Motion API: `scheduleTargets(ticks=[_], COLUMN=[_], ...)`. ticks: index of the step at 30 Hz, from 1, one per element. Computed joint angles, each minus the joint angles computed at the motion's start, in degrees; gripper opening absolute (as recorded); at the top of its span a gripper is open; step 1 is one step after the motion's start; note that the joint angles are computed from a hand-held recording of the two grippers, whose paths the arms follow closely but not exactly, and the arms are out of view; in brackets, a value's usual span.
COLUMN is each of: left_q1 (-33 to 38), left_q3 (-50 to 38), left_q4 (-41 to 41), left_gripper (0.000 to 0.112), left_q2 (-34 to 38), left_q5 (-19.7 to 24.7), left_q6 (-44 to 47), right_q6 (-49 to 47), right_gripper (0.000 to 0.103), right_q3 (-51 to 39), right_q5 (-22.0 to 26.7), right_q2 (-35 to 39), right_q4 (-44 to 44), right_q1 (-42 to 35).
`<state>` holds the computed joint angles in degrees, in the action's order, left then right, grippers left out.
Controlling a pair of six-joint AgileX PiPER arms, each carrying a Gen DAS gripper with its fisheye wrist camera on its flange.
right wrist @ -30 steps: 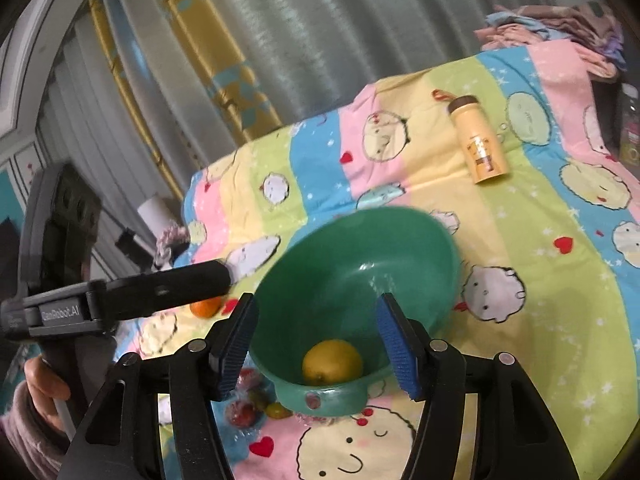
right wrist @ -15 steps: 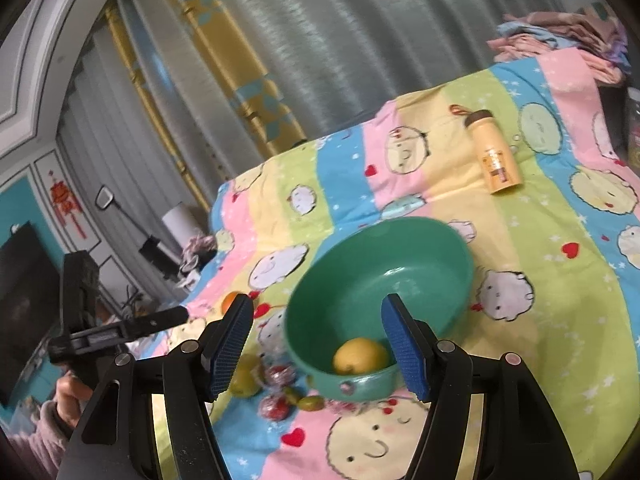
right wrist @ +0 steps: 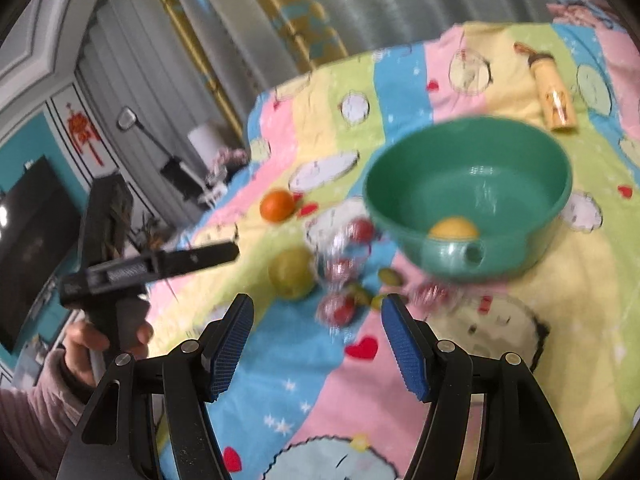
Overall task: Organize fruits
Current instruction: 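Withdraw both grippers from the basin toward the pale green pear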
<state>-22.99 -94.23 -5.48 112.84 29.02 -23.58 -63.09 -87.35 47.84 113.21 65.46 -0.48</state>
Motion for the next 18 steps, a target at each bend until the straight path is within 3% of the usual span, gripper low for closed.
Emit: scheduleTargets(ticks=[4,11,18], left_q1=[0.79,3.2,6.46], left_q3=[3.38,4.56,-1.69], left_q4=[-6.19,-17.34,-28.61], left_gripper=[0.092,0.092,0.091], left_q2=[-0.78,-0.56,3.75], left_q5=[-2.93,-4.13,1.66], left_q6=[6.24,16.34,27.0], right_q6=[2.62,5.55,11.93], right_gripper=[0.068,0.068,0.068], right_q3=[0.2,-1.7,-8.17], right_q5=[-1.06,-2.02,-3.63], right_q2=[-0.01,0.64,4.01], right_q4=[-4.38,-8.16,-14.45], right_q1=[1.97,5.84,10.68])
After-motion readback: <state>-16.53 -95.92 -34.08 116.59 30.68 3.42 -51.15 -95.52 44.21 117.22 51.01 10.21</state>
